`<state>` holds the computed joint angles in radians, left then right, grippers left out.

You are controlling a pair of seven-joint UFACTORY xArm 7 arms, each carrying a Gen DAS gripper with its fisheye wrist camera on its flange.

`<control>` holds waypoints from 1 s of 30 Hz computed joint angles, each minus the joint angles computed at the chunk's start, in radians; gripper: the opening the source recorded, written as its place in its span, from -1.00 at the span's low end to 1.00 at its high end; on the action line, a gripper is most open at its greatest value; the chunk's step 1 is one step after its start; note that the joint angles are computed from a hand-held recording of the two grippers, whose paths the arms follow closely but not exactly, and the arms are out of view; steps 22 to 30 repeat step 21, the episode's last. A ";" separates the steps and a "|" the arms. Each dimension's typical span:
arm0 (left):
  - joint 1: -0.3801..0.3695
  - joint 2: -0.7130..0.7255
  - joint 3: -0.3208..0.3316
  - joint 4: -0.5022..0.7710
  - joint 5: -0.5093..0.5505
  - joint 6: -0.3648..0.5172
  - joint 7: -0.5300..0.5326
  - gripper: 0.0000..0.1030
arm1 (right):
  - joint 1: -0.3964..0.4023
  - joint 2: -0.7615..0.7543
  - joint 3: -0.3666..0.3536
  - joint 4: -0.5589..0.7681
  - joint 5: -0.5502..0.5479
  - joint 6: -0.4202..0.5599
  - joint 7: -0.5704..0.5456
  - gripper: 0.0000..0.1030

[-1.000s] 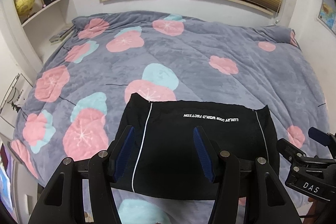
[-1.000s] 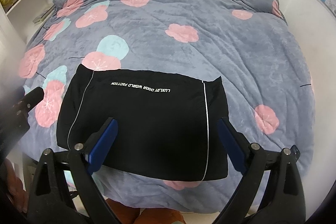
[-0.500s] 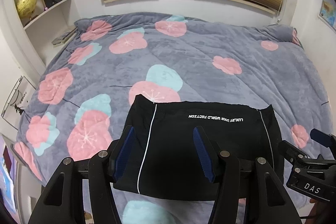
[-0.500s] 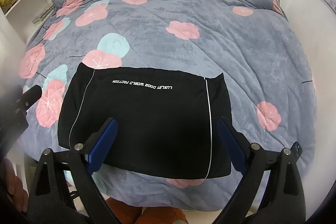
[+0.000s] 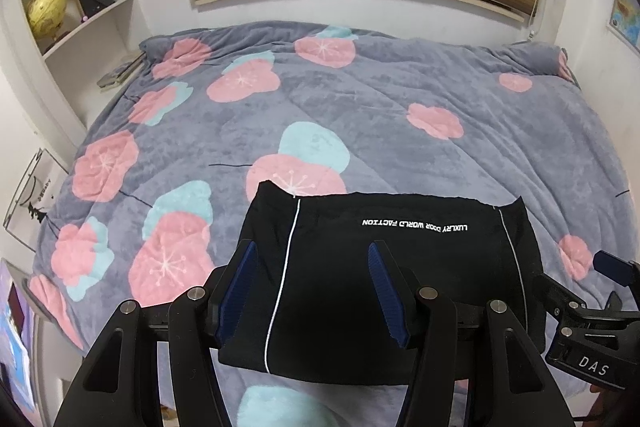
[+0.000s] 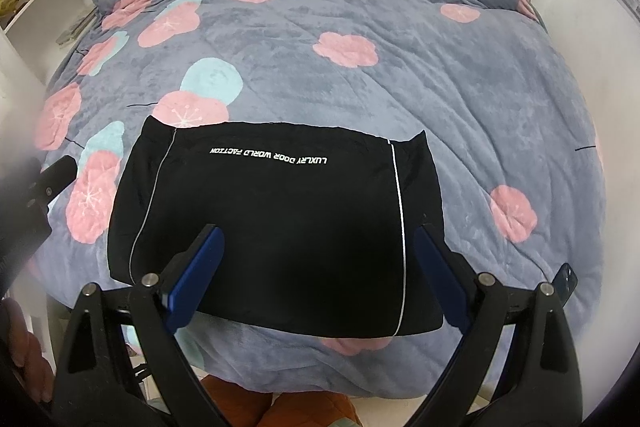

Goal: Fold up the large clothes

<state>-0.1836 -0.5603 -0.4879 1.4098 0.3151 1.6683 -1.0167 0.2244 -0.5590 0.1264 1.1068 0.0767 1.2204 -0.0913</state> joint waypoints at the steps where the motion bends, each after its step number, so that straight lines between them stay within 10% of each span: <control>1: -0.001 0.001 0.001 0.000 0.001 0.000 0.003 0.15 | -0.001 0.001 0.000 0.000 -0.001 0.001 0.002 0.83; 30: 0.004 -0.002 -0.011 -0.007 0.052 -0.004 0.035 0.15 | -0.002 -0.011 0.000 -0.010 -0.011 0.011 0.004 0.83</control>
